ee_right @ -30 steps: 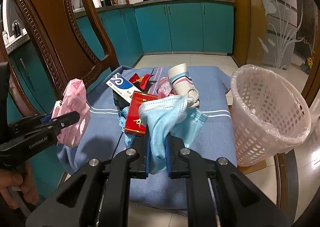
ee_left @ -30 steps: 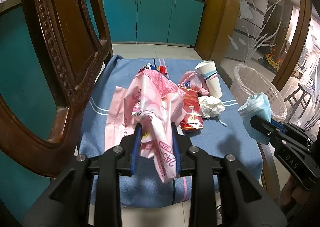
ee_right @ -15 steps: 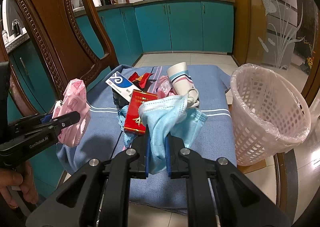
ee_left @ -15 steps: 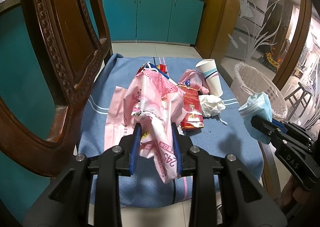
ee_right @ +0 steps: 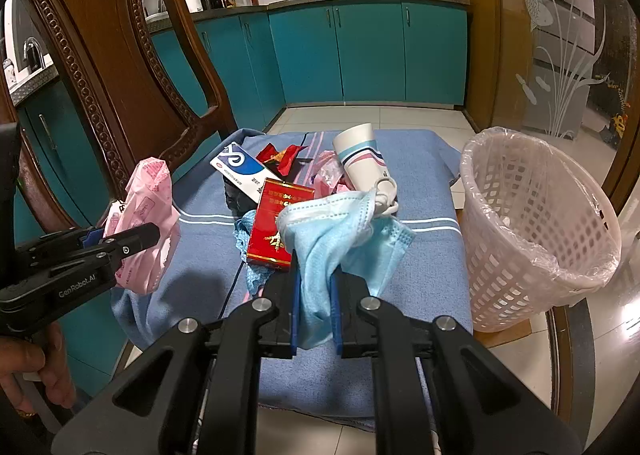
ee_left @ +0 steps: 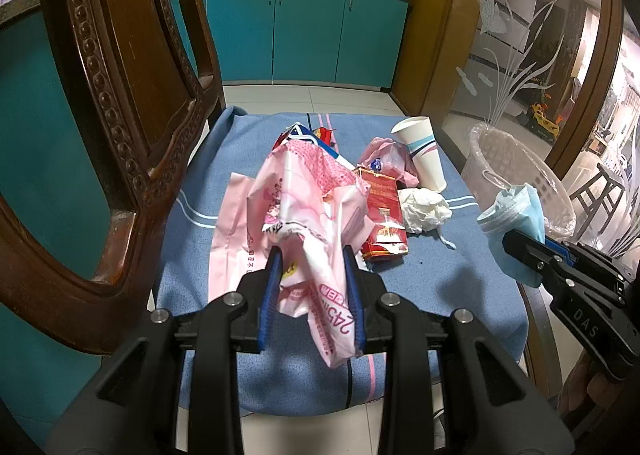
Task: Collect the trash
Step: 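Hold the pink bag in the left tool while the right tool holds the mask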
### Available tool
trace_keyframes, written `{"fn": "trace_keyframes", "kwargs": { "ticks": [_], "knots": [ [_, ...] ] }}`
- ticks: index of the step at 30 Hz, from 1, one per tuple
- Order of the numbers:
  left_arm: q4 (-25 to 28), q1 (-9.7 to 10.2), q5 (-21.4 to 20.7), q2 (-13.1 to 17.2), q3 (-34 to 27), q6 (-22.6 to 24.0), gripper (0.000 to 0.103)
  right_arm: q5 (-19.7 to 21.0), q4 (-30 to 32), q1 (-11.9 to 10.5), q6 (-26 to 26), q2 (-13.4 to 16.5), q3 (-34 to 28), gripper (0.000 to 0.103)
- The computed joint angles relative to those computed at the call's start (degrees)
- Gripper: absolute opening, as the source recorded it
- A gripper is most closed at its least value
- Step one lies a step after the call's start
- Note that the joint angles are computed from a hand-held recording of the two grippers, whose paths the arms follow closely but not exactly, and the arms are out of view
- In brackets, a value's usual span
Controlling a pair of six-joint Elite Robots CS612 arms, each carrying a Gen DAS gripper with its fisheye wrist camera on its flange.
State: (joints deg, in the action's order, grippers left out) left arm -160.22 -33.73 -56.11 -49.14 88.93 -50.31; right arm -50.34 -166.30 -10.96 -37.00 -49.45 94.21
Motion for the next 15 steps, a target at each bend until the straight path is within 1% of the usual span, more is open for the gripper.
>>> {"fn": "trace_keyframes", "kwargs": {
  "ticks": [10, 14, 15],
  "knots": [
    [0.2, 0.01, 0.0, 0.1, -0.1, 0.1, 0.031, 0.0, -0.1, -0.1, -0.1, 0.0, 0.0, 0.013],
    [0.2, 0.03, 0.1, 0.1, -0.1, 0.2, 0.032, 0.6, -1.4, -0.4, 1.5, 0.3, -0.3, 0.013],
    [0.2, 0.03, 0.0, 0.1, -0.1, 0.2, 0.032, 1.4, -2.7, -0.7, 2.9, 0.5, -0.5, 0.013]
  ]
}}
